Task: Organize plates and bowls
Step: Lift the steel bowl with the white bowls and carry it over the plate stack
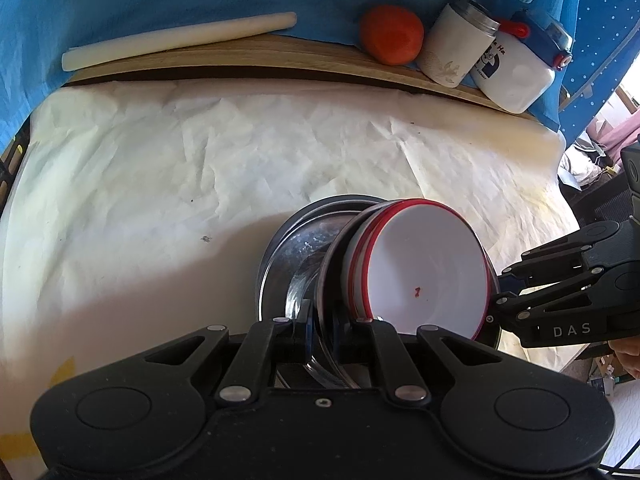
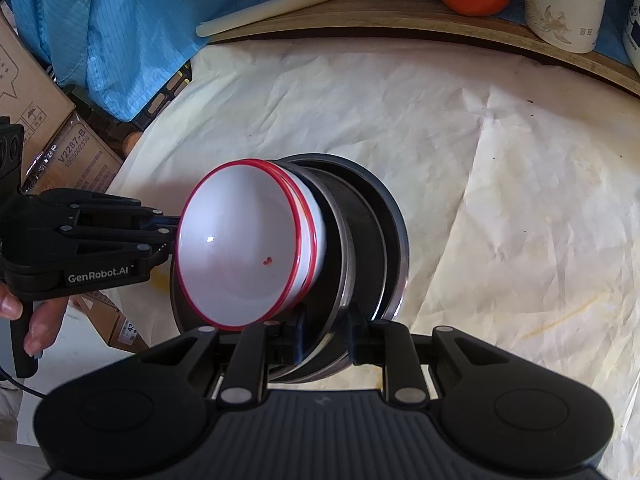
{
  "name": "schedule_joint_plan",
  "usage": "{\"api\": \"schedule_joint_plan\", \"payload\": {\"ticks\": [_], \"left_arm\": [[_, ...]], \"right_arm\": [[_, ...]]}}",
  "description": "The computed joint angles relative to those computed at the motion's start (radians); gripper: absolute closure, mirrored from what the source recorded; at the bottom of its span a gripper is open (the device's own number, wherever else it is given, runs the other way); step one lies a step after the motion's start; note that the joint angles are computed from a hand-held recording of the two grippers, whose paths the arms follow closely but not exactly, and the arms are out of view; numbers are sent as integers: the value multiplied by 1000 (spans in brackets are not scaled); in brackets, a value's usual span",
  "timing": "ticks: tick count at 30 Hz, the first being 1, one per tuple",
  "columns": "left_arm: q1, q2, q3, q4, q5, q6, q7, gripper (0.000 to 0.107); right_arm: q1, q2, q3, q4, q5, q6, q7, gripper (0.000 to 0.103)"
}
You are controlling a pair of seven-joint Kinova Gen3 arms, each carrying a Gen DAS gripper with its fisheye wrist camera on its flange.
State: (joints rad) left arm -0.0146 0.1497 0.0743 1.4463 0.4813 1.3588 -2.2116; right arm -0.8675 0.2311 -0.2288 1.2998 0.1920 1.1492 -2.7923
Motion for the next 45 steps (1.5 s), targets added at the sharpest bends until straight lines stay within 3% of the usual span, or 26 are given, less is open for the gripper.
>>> {"api": "schedule_joint_plan", "payload": {"ticks": [45], "left_arm": [[-8,17,1,-2,-3,-14,23,99]], "right_arm": [[6,23,12,-3,-19,-30,13,81]]}}
